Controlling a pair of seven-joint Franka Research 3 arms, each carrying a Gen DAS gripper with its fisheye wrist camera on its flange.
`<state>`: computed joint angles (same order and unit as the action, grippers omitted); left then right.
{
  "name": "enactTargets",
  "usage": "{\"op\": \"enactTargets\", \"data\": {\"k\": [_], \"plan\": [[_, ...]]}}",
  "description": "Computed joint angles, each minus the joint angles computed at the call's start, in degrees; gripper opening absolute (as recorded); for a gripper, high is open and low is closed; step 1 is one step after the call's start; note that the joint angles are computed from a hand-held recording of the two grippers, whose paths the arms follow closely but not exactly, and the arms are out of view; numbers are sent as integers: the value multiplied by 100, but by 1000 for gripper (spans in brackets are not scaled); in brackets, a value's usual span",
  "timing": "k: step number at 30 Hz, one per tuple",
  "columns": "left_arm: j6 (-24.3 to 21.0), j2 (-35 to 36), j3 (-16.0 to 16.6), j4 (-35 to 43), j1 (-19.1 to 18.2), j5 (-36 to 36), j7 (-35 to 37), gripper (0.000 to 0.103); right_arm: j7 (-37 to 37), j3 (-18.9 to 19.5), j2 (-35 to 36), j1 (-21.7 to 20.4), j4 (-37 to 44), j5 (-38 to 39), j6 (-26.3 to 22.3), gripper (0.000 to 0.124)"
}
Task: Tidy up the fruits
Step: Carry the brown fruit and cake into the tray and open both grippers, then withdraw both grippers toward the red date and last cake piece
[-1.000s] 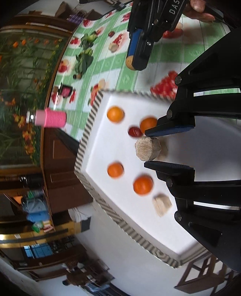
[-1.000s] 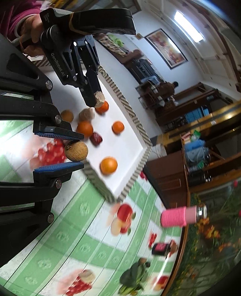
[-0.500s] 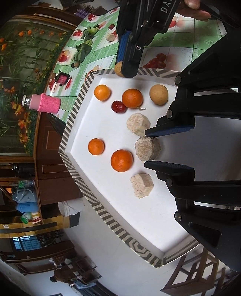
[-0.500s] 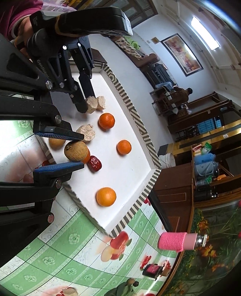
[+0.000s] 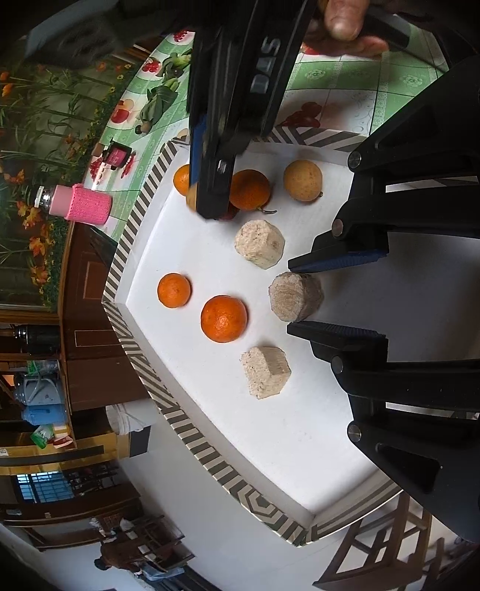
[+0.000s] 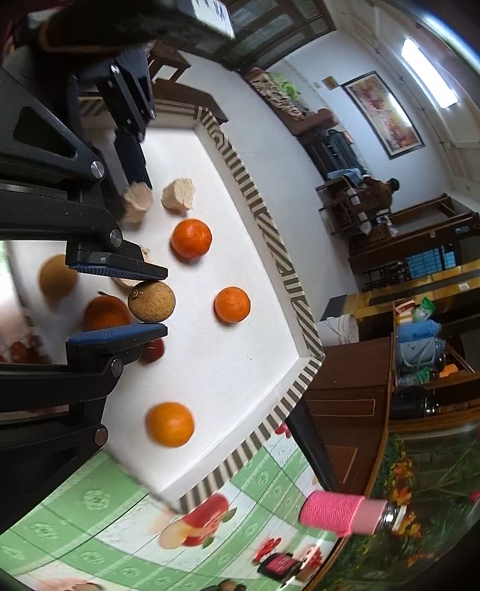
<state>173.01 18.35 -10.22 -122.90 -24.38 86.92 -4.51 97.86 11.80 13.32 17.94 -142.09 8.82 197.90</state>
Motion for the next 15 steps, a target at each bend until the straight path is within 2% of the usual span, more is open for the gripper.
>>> {"op": "enactTargets", "data": {"k": [3, 10, 12, 15], "plan": [[42, 21, 9, -7, 18, -59, 63, 26, 109, 156, 223, -252, 235, -227, -69, 22], [75, 45, 73, -14, -5, -220, 151, 26, -262, -25, 587, -55, 754, 29, -493, 22], [79, 39, 79, -25, -12, -259, 183, 26, -408, -246, 633, 199, 839, 225, -586, 22], [190, 45, 114, -37, -1, -311, 172, 27, -541, -177, 603, 165, 788, 359, -528, 24]]}}
